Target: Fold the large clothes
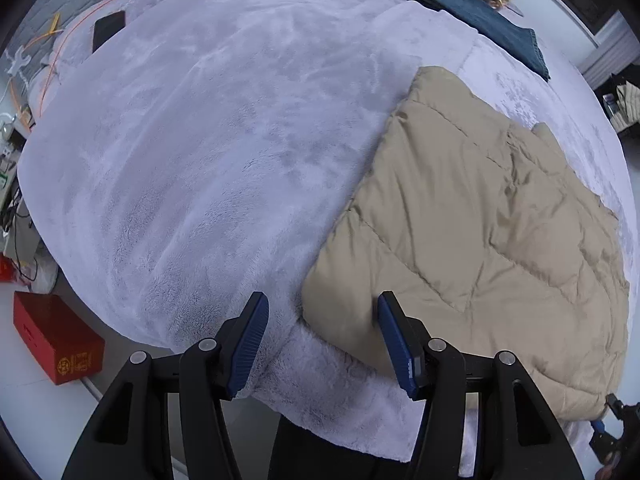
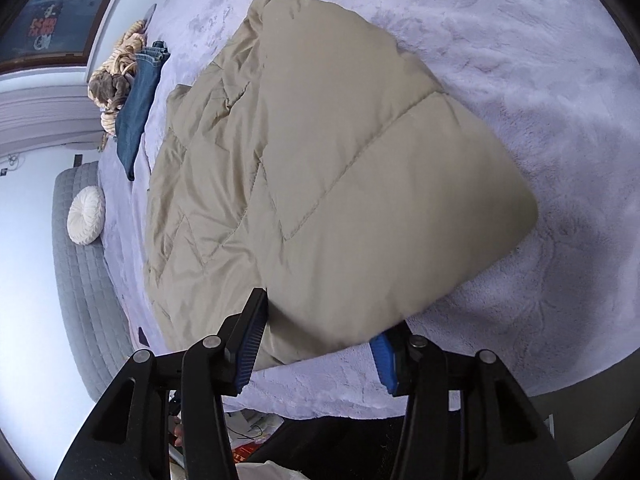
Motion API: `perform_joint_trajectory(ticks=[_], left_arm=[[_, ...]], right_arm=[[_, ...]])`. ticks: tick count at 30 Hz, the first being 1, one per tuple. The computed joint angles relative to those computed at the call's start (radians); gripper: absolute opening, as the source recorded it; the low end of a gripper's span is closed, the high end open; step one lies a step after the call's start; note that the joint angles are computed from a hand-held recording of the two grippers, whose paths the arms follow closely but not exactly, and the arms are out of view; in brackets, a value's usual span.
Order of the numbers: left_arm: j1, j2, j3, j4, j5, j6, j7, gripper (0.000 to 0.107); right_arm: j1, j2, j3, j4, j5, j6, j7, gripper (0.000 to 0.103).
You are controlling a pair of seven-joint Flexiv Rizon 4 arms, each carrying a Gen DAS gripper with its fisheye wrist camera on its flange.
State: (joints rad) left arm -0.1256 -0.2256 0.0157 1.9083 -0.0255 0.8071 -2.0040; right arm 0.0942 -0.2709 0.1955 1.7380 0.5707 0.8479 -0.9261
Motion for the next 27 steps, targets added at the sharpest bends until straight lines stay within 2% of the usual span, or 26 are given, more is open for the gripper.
perform_joint_trajectory(ticks=[7, 14, 15, 16, 17, 18, 27], left_arm=[[-0.039, 0.006, -0.040, -0.076, -0.011, -0.058, 0.049, 0.059], [-0.053, -0.016, -0.058, -0.135, -0.059, -0.100, 0.124, 0.059], [-0.054, -0.021, -0.056, -0.144, -0.059, -0.103, 0.126, 0.064], [-0.056, -0.022, -0.052, -0.150, -0.054, -0.102, 0.122, 0.088], [-0.055, -0.025, -0.047, -0.153, -0.047, -0.088, 0.120, 0.098], [-0.056, -0.025, -0.041, -0.156, -0.036, -0.072, 0.117, 0.103], [-0.005, -0.081, -0.033, -0.224, -0.056, -0.107, 0.283, 0.103]], right_arm=[[0.005, 0.129, 0.004, 0.097, 0.005, -0.029, -0.056, 0.060], [0.063, 0.144, -0.010, 0.065, -0.031, -0.039, -0.103, 0.069], [0.071, 0.139, -0.010, 0.057, -0.039, -0.033, -0.103, 0.072], [0.081, 0.128, -0.009, 0.044, -0.049, -0.028, -0.101, 0.073], [0.090, 0.113, -0.008, 0.029, -0.057, -0.024, -0.101, 0.075], [0.100, 0.096, -0.005, 0.010, -0.068, -0.021, -0.099, 0.075], [0.175, -0.043, 0.024, -0.132, -0.177, -0.010, 0.005, 0.075]])
